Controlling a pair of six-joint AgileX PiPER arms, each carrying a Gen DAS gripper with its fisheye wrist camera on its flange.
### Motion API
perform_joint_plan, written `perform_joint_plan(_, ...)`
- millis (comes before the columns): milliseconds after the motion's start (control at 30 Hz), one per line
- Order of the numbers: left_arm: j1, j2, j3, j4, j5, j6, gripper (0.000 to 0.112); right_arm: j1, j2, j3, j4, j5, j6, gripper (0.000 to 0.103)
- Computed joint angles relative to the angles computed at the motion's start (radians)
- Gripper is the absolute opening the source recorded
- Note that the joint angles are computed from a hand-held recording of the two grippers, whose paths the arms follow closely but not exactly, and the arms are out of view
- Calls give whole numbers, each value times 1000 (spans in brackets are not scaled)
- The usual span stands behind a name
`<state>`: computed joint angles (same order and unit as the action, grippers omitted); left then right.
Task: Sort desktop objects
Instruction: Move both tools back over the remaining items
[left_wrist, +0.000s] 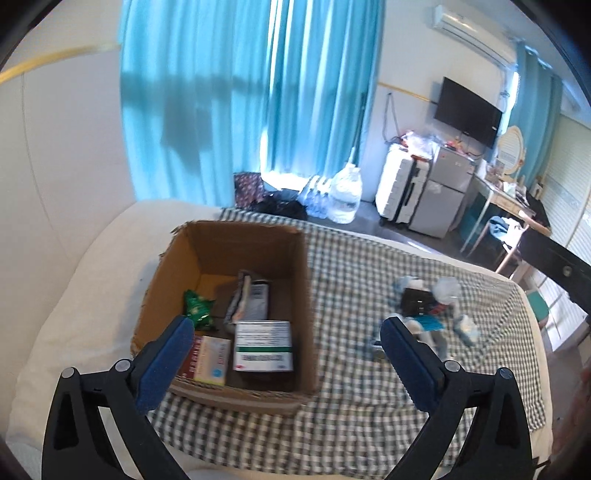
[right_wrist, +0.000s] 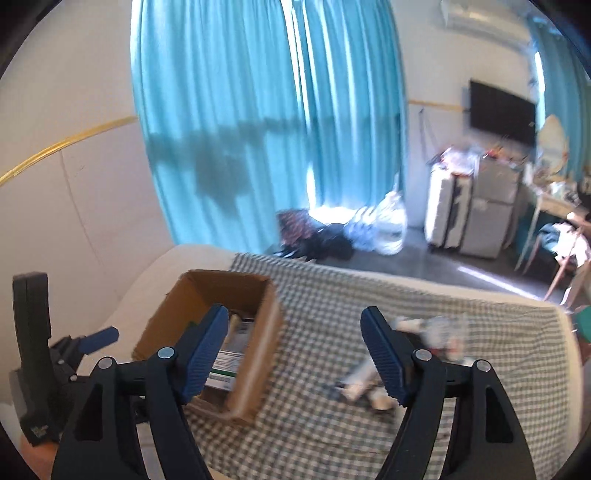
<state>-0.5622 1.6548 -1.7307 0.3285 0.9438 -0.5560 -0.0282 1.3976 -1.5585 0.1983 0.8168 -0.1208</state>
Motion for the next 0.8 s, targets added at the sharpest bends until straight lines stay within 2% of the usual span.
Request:
perform_joint_plan(100, -79, 9, -44, 43, 40, -56, 103, -88, -87, 41, 35, 17, -59, 81)
perform_joint_plan(233, -184, 46, -110, 102, 83, -118, 103, -210, -174, 90, 85, 34, -156, 82)
perform_joint_plan(400, -274, 101, -164, 126, 115, -152, 103, -434, -230, 154, 291, 80, -343, 84)
perform_joint_plan(467, -300, 125, -189, 141, 124, -160, 103, -525, -236, 185, 386, 98, -428, 85)
perform_joint_plan(600, -341, 186, -240, 150, 149, -161, 103, -736, -226, 252, 601, 201, -632, 86)
perform_joint_plan(700, -354, 221, -256, 144, 151, -162, 103, -846, -186, 292, 680, 250, -722, 87)
perform_joint_plan(800, -369, 266, -285, 140, 164, -166, 103, -916, -148, 324, 704, 253, -776, 87)
